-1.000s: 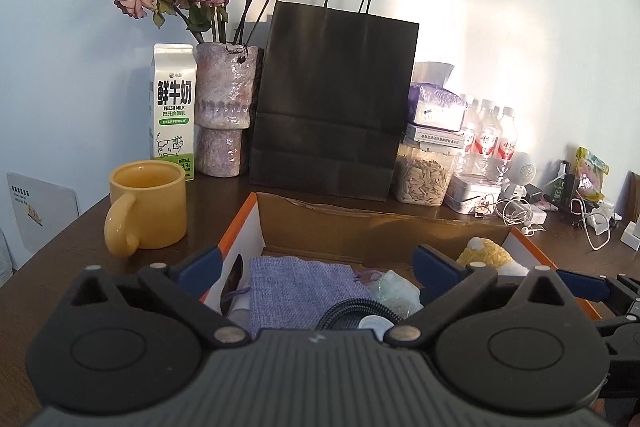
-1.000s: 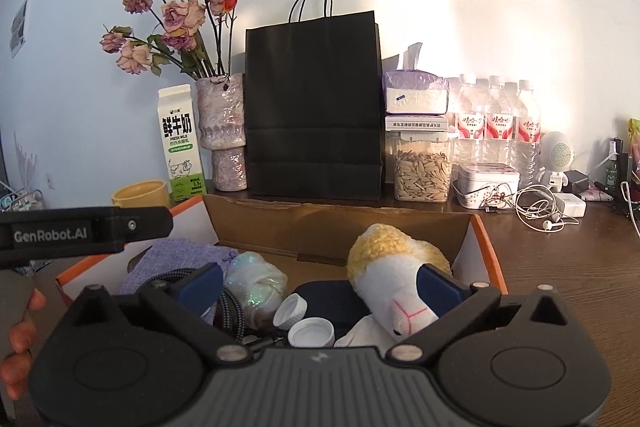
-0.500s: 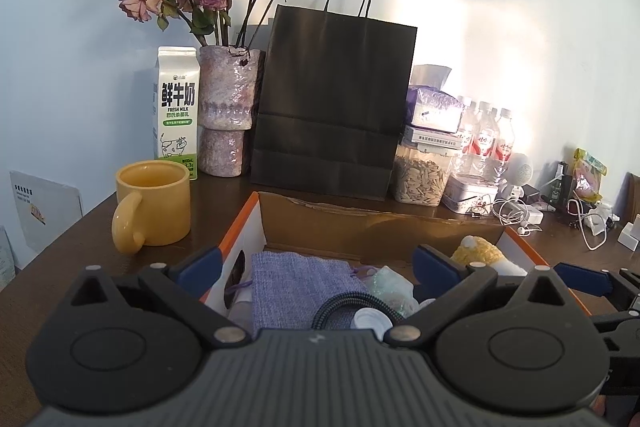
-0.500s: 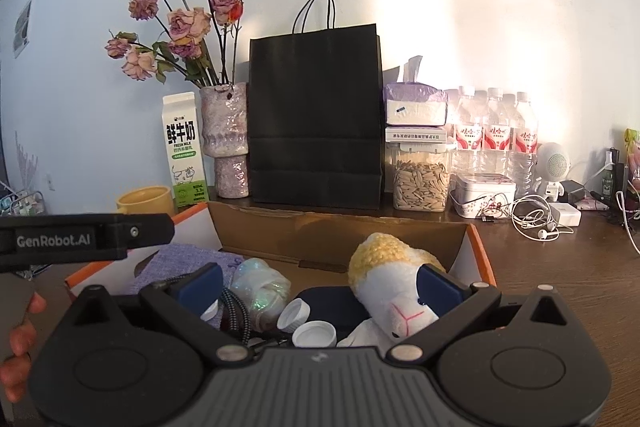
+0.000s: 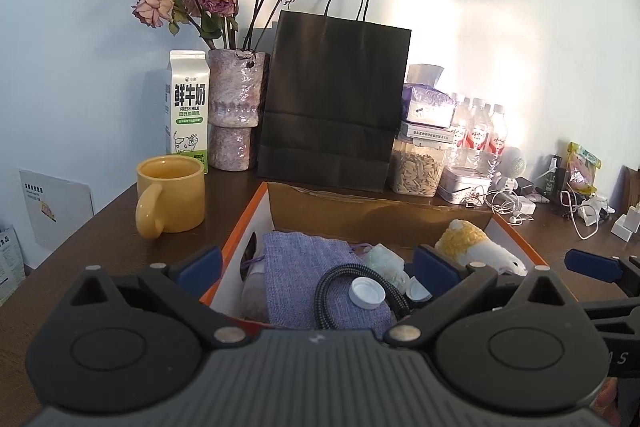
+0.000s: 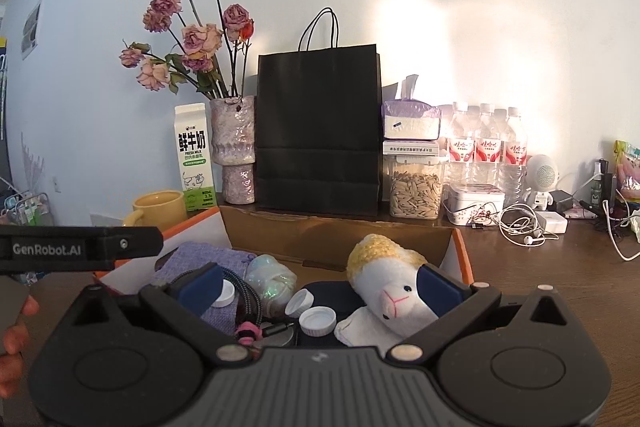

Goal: Organize objects
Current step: 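Withdraw both tools from the box toward the yellow block, then grasp the small yellow block with the left gripper and lift it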

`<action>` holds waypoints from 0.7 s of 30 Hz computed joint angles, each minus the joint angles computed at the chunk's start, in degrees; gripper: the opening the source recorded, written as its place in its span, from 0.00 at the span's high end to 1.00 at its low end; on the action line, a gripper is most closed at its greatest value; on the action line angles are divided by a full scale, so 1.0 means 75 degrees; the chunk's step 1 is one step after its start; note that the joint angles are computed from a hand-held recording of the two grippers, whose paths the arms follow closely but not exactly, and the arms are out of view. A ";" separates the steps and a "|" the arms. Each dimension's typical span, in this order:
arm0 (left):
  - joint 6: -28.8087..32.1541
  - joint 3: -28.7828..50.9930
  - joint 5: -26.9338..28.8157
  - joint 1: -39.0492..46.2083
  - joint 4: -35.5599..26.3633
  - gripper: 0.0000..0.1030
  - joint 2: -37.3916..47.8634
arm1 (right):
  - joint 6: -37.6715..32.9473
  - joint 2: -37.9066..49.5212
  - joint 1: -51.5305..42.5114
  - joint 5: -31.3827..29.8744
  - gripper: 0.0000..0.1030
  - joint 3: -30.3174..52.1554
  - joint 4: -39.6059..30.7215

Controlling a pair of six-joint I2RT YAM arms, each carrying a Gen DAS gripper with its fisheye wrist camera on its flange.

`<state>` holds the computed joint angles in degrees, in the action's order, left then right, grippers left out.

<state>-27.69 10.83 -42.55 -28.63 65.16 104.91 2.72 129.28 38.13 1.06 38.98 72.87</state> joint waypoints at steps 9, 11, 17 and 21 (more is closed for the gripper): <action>-0.0647 -0.0395 -0.0623 -0.0762 -0.0762 0.00 -0.0613 | -0.0117 -0.0272 -0.0016 -0.0242 0.00 -0.0982 0.0669; -0.0879 -0.0466 -0.0731 -0.0968 -0.1034 0.00 -0.0728 | -0.0168 -0.0349 -0.0002 -0.0250 0.00 -0.1183 0.0708; -0.1683 -0.0692 -0.1101 -0.1686 -0.2032 0.00 -0.1153 | -0.0331 -0.0543 0.0072 -0.0226 0.00 -0.1815 0.0899; -0.2342 -0.0775 -0.1280 -0.2199 -0.2773 0.00 -0.1298 | -0.0482 -0.0612 0.0160 -0.0261 0.00 -0.2235 0.1094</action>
<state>-45.25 5.02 -52.15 -45.12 44.36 95.17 -0.90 124.69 39.33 -0.90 22.22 81.07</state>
